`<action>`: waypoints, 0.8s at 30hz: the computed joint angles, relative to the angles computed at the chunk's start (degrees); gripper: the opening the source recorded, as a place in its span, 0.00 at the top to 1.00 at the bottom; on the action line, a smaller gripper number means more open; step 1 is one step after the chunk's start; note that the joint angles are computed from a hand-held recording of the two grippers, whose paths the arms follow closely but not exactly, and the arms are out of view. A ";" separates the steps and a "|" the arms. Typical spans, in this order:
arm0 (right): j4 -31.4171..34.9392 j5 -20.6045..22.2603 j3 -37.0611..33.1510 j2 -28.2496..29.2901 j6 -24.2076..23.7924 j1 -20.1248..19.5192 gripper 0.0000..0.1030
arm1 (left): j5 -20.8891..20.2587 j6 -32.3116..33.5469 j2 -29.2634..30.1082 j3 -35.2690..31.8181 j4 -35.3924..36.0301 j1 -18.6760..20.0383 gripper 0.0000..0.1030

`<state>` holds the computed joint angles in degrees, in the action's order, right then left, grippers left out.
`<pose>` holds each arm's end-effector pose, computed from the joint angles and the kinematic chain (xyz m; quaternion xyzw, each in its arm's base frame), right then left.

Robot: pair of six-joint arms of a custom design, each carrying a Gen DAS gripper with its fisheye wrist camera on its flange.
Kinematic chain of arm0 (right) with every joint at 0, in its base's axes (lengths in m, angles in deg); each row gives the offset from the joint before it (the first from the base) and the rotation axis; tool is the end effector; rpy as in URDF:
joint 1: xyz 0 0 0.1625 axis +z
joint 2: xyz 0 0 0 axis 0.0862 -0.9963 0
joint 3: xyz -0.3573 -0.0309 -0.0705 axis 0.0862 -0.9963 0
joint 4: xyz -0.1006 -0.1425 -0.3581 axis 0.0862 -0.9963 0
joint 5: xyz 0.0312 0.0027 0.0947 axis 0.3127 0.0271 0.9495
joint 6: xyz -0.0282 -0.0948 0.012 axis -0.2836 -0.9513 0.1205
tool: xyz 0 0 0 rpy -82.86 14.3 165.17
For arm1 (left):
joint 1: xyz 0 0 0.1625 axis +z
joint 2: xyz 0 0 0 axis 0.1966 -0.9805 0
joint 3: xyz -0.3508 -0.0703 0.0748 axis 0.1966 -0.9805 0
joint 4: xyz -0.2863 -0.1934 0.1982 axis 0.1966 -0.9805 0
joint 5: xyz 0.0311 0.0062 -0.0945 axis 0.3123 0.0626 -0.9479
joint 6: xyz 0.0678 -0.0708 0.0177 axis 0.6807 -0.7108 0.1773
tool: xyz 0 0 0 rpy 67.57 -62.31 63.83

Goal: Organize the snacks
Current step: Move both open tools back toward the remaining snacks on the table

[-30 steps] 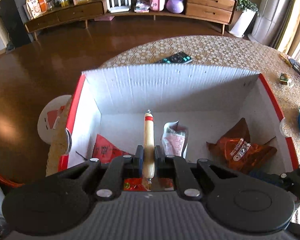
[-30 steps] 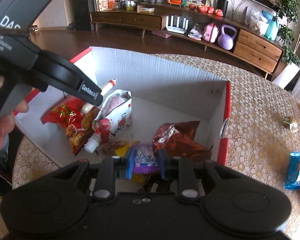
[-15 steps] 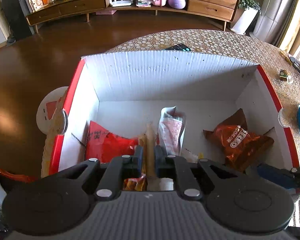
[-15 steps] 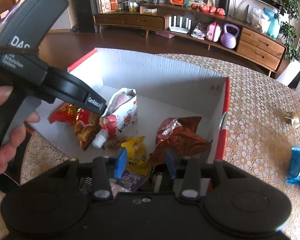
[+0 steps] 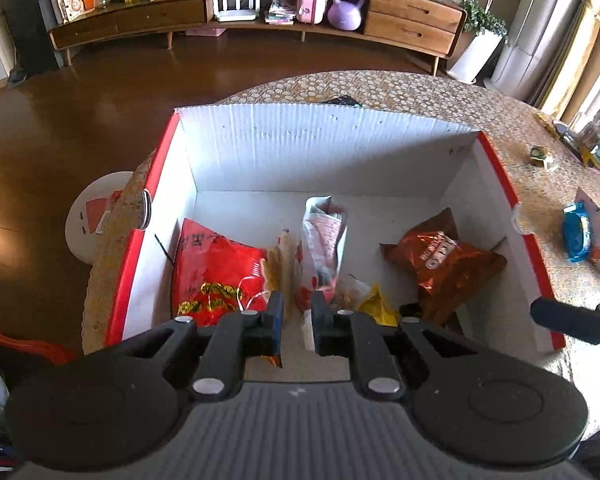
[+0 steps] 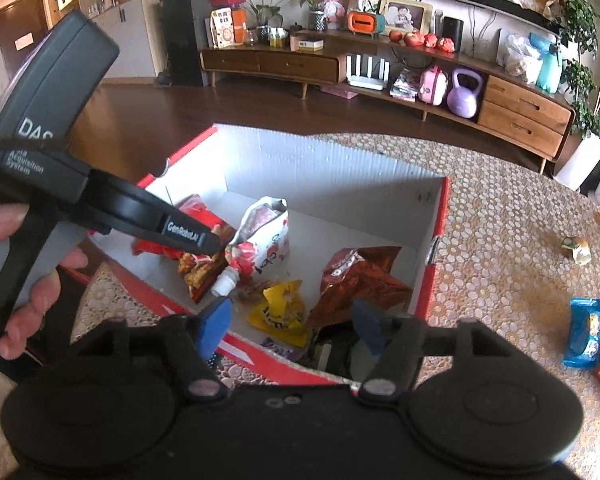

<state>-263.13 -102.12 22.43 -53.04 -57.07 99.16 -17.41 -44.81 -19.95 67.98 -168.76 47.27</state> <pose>0.2400 -0.6409 0.1617 0.2027 -0.8742 0.3124 0.3115 -0.2419 -0.7721 0.1955 0.2494 0.9049 -0.1759 0.2966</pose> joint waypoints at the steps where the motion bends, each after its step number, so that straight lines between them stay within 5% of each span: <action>1: -0.30 0.18 0.52 -0.41 -0.04 0.08 0.29 | -0.35 0.10 -0.67 0.94 -0.54 -0.14 0.86; 16: -6.81 2.91 11.36 -9.28 -1.24 1.35 0.08 | -4.41 2.50 -9.78 15.24 -8.68 -3.21 0.83; 17: -7.17 3.11 12.00 -9.87 -1.44 1.43 0.07 | -4.29 2.70 -10.42 16.45 -9.47 -3.63 0.79; 21: -8.85 3.64 15.41 -12.81 -1.96 1.71 0.02 | -4.67 3.58 -12.68 20.86 -13.68 -4.88 0.21; 24: -10.24 3.91 18.25 -15.26 -2.10 1.72 0.00 | -5.78 4.13 -13.96 23.30 -15.51 -5.82 0.21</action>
